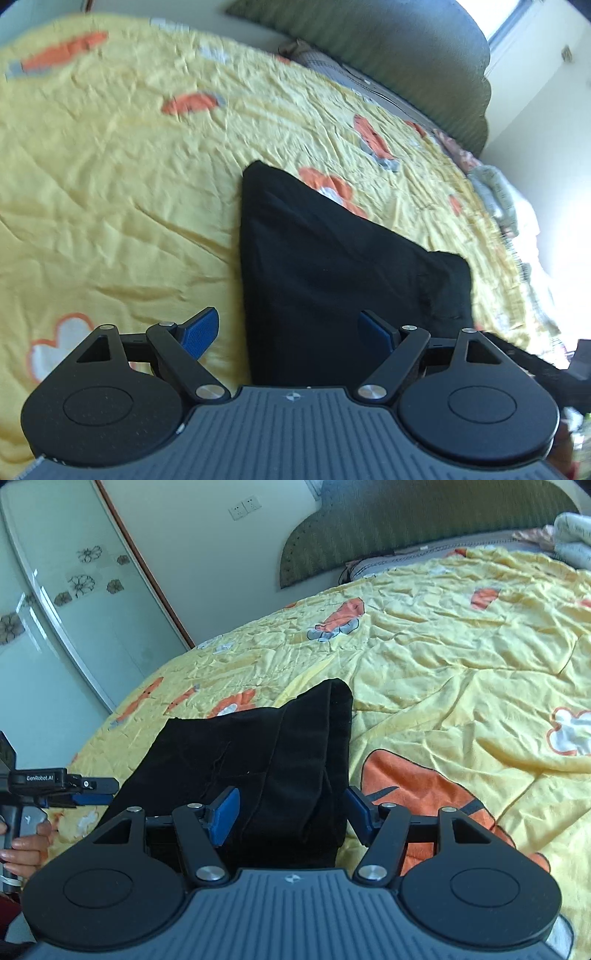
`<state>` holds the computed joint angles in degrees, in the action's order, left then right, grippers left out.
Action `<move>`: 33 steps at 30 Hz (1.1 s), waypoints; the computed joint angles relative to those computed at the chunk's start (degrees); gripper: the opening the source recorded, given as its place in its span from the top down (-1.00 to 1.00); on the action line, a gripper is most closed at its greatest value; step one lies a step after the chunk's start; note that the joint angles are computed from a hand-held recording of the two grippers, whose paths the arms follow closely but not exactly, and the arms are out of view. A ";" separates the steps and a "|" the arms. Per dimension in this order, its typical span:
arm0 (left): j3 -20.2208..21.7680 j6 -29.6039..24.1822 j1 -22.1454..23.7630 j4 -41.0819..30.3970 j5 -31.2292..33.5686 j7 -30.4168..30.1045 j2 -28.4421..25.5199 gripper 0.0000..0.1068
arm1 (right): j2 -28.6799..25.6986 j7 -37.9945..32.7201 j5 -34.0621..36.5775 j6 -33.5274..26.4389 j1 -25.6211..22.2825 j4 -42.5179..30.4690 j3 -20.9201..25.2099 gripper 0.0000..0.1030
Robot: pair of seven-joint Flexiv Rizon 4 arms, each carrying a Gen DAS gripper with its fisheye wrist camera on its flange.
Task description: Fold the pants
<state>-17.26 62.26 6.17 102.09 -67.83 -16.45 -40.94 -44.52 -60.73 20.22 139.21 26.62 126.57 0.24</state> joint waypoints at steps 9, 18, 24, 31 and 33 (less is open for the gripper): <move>0.77 -19.12 4.10 -9.62 7.70 -8.81 -6.63 -0.63 | -8.00 18.58 -40.13 7.36 -29.36 -1.76 11.71 -0.24; -1.18 -27.59 6.45 -15.58 6.41 -11.42 -12.12 -0.65 | -15.67 34.75 -69.17 12.38 -38.12 -12.52 9.41 -0.30; -1.82 -24.01 4.94 -14.77 3.56 -9.23 -11.90 -0.51 | -15.67 38.03 -66.83 12.66 -33.75 -15.38 5.42 -0.26; -0.72 -19.71 3.68 -14.16 5.10 -9.58 -11.69 0.66 | -11.44 32.03 -56.82 8.06 -27.93 -9.31 3.93 0.38; -1.39 -17.91 3.91 -12.95 4.10 -8.04 -10.97 0.70 | -10.76 30.07 -52.76 7.69 -26.42 -8.56 4.32 0.40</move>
